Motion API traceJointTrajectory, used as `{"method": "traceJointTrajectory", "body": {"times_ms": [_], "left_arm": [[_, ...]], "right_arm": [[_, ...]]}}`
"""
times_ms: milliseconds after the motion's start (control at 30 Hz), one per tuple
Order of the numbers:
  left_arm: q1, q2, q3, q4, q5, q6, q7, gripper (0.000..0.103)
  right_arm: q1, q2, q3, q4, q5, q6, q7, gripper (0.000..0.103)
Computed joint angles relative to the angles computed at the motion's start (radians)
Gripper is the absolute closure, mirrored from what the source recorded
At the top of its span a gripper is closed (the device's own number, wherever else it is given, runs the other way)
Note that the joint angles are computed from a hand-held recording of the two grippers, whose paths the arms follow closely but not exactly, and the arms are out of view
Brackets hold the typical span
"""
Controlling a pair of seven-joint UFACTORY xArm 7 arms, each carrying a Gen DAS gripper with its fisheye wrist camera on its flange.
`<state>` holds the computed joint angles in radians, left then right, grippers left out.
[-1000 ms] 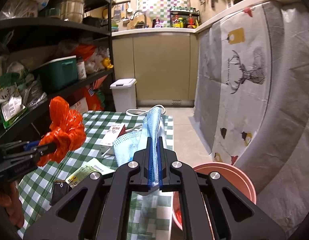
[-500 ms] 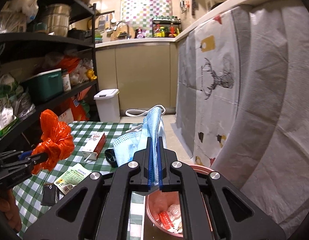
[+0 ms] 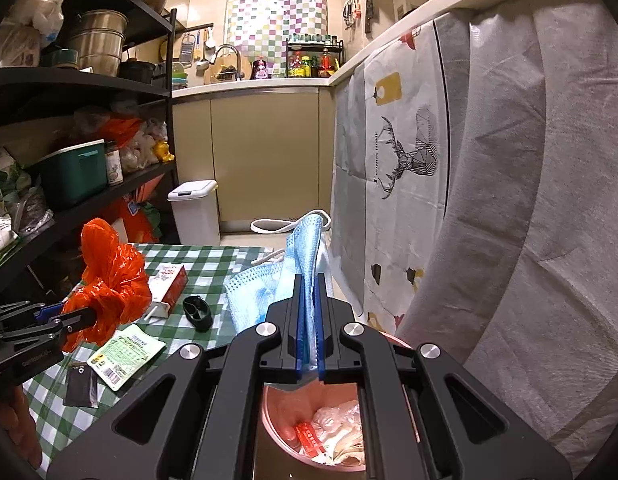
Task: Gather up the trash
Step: 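Lift the red bag with the left gripper while the right gripper carries the mask to the bin, then open both grippers over the pink bin to drop the bag and mask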
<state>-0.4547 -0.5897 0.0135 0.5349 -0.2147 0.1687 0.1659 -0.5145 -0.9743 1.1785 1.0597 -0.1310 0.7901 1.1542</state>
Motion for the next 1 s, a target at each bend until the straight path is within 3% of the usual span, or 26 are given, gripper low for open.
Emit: {"method": "traceJointTrajectory", "body": {"times_ms": [367, 1000], "left_arm": [[-0.018, 0.053, -0.051, 0.021, 0.015, -0.024, -0.049, 0.078], [-0.059, 0.151, -0.12, 0.07, 0.057, -0.061, -0.13, 0.078]], "right_arm": [[0.038, 0.007, -0.031, -0.055, -0.019, 0.009, 0.027, 0.098], [0.137, 0.076, -0.091, -0.128, -0.151, 0.05, 0.12, 0.098]]}}
